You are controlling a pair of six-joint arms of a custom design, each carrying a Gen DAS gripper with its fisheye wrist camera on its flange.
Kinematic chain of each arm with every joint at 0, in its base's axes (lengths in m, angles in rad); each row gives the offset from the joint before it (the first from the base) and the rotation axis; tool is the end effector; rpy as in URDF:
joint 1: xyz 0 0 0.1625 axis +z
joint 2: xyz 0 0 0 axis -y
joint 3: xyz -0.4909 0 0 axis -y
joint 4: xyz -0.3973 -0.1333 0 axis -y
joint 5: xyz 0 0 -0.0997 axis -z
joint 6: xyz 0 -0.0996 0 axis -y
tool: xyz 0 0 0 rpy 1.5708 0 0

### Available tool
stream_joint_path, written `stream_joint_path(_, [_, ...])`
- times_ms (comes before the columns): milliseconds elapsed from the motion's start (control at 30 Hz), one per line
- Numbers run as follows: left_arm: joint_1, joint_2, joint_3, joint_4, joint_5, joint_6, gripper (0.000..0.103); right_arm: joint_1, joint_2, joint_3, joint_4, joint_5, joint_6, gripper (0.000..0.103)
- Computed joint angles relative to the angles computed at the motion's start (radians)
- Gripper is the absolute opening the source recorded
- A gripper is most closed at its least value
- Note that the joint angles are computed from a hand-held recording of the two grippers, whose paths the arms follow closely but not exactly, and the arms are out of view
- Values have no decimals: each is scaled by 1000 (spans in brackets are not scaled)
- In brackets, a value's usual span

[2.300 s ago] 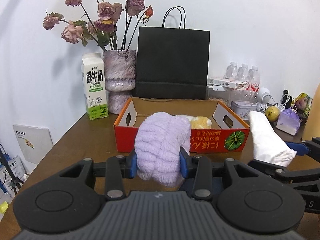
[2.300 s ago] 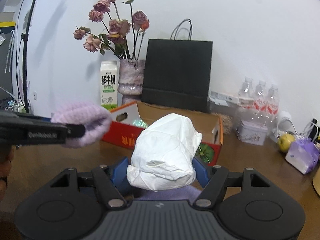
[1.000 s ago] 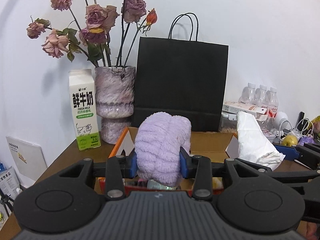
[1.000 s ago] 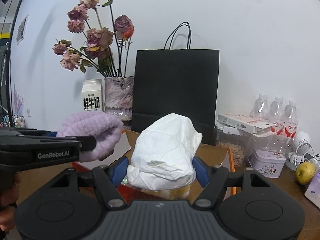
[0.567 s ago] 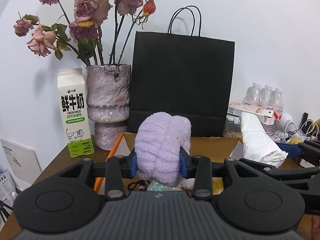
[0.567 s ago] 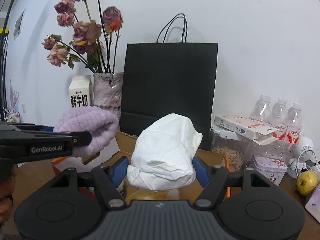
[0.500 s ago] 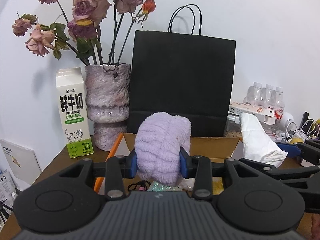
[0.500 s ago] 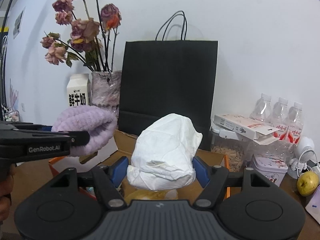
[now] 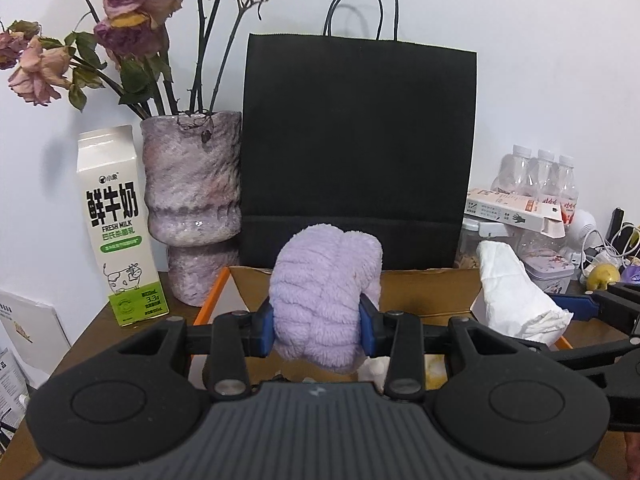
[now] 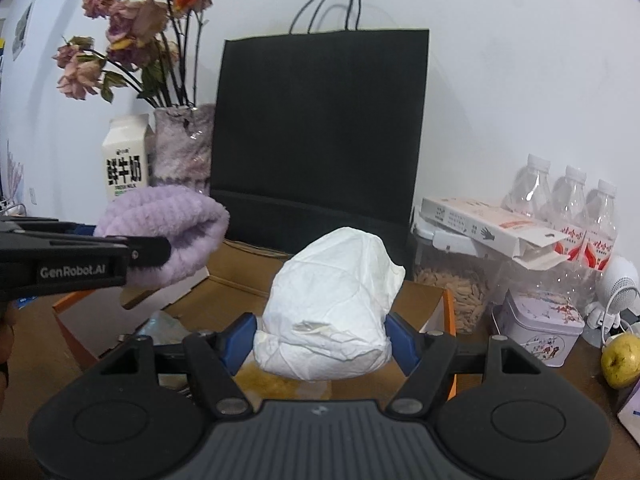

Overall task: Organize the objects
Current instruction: 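Carry the towel with the left gripper and paper with the right into the red box, then open both grippers inside the box and withdraw them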

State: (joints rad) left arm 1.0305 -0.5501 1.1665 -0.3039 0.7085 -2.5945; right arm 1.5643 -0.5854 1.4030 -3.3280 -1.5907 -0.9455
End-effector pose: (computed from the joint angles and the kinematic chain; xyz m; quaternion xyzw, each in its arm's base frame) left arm -0.2188 -0.7709 0.0747 0.1695 0.7558 -0.5335 0.3397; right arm 0.1260 -0.8210 0.1656 0.3994 -0.7972 0.3983 0.2153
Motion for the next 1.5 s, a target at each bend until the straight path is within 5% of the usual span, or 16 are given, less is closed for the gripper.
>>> stream_joint_path(133, [14, 18, -40, 40, 5, -11, 52, -6, 14, -23, 25, -14, 2, 85])
stream_joint_path(200, [19, 22, -46, 39, 0, -8, 67, -7, 21, -29, 17, -20, 7, 90])
stream_joint_path(267, [21, 14, -30, 15, 6, 0, 99, -8, 26, -35, 13, -29, 19, 98])
stream_joint_path(300, [20, 8, -15, -6, 13, 10, 103, -8, 27, -36, 13, -31, 25, 101])
stream_joint_path(1500, [-57, -117, 256, -202, -18, 17, 103, -16, -105, 184, -114, 33, 27, 103])
